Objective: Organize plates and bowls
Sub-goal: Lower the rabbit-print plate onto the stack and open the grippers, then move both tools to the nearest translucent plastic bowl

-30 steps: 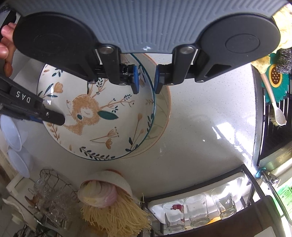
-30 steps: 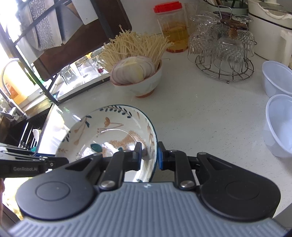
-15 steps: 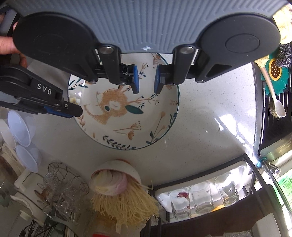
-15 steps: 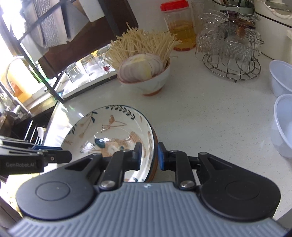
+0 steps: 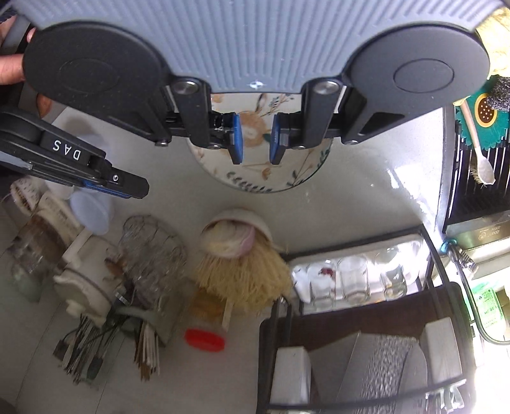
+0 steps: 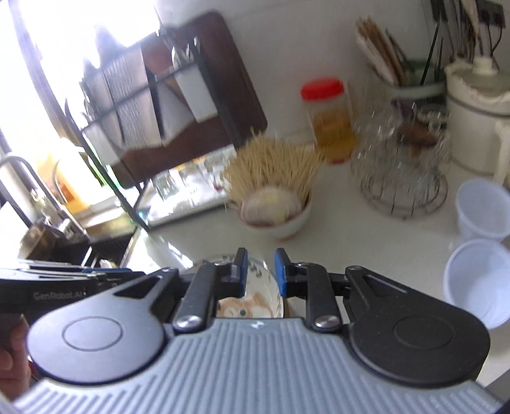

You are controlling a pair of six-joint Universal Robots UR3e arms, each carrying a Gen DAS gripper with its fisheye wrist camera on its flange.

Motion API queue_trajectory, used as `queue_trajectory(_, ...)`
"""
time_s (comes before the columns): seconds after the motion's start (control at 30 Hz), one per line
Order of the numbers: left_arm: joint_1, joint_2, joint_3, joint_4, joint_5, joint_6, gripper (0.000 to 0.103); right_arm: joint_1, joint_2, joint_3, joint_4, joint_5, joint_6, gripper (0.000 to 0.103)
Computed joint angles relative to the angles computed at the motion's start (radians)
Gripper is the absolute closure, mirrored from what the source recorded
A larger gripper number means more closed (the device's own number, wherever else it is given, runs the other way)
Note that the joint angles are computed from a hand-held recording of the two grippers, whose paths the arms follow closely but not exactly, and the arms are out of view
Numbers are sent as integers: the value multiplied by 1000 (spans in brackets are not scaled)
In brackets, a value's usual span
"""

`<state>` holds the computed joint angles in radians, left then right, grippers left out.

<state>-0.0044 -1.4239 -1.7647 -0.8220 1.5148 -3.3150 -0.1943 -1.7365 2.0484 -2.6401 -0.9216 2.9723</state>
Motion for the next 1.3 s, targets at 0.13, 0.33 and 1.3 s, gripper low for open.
queue_trajectory(0.13,-60,16,38,0,29,-55,83,-92,-104,-12,101,84,-54,80)
queue_trajectory(0.33,-187,2,103,10,112,-152,83,-256,-276,-22,325,223,-207,80)
queue_trajectory(1.3,-402,-281,187,221,82,-210,83,-871,-680,25,1167,359,-830,80)
